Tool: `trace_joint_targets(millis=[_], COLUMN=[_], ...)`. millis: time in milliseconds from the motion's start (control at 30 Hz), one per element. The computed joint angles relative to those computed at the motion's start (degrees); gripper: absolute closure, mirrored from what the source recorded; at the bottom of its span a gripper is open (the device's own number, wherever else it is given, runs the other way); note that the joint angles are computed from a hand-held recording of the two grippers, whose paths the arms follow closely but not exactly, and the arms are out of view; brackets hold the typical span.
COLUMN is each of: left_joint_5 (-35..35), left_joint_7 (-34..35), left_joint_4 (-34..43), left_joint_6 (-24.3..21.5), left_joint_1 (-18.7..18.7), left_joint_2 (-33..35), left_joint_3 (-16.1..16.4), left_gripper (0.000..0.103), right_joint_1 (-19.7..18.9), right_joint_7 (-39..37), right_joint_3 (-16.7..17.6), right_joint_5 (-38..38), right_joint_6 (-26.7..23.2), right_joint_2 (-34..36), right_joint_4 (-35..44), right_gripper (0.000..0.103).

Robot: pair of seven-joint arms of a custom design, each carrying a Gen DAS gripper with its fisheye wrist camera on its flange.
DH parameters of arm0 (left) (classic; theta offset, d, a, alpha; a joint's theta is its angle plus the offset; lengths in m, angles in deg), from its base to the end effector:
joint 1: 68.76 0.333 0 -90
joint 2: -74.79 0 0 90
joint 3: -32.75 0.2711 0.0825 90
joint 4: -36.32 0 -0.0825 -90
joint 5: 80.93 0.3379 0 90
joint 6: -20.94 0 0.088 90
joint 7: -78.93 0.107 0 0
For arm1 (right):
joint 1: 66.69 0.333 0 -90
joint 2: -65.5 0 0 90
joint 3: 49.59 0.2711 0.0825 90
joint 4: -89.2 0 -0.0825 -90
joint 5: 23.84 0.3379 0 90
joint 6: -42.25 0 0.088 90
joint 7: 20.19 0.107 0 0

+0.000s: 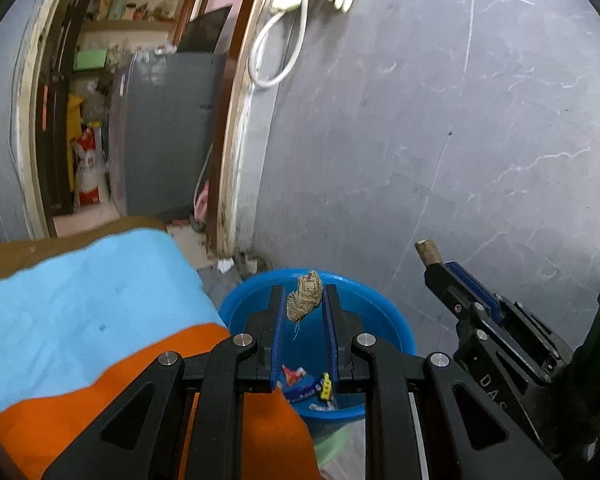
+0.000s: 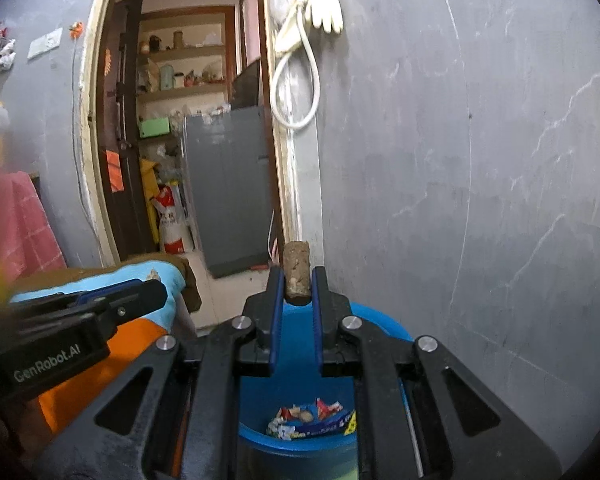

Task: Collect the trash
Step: 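Open both grippers over the bucket to drop the scraps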

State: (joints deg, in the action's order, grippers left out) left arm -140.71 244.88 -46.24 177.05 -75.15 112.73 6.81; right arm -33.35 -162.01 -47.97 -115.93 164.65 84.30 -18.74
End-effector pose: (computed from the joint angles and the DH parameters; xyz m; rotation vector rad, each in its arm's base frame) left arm 0.6307 -0.2779 0.3686 -0.9310 2.4389 -1.5209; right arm 0.5105 0.3030 0.3492 -1.0149 1.8500 -1.2764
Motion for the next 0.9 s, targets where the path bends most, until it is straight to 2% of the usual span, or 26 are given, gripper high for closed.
trace_joint_targets(millis=[33, 167, 400, 500, 633, 700, 767, 900], left_joint_5=[3.76, 10.98, 19.41, 21.05, 21.18, 22.07, 18.88, 15.06], left_joint_7=[-3.78, -13.01, -23.34, -24.26, -23.23, -23.25, -20.86, -17.97], left_joint_4=[1.45, 5.47, 15.03, 17.70, 16.71, 15.12, 10.85, 5.74], left_joint_6=[-0.17, -3.59, -10.01, -11.26, -10.35, -8.62, -6.97, -3.44], left_joint_1=[-0.65, -4.10, -5.65, -5.34, -4.49, -3.26, -2.86, -0.84], left_joint_2=[1.37, 4.38, 11.36, 13.25, 12.89, 12.34, 9.41, 5.94], left_joint_3=[0.27, 4.40, 6.12, 5.44, 4.45, 2.79, 3.12, 2.00], left_gripper=[0.088, 0.088, 0.087, 0.086, 0.076, 0.073, 0.066, 0.061], right_joint_1=[-0.44, -1.89, -3.18, -3.37, -3.36, -3.32, -3.19, -2.86], right_joint_7=[-0.40, -2.38, -2.48, -2.17, -2.37, -2.47, -2.40, -1.67], right_joint_3=[-0.06, -0.32, -1.19, -1.32, -1.35, -1.36, -1.34, -1.25], right_joint_5=[0.55, 3.75, 6.53, 6.76, 6.92, 6.87, 6.72, 6.06], right_joint_6=[0.95, 4.59, 8.75, 9.40, 9.34, 9.22, 8.87, 7.78], right_joint_2=[0.08, 0.98, 1.07, 0.80, 0.76, 0.68, 0.56, 0.17], right_joint_4=[0.11, 0.87, 0.34, -0.09, 0.08, 0.09, 0.02, -0.32], right_gripper=[0.073, 0.073, 0.072, 0.072, 0.071, 0.069, 0.063, 0.058])
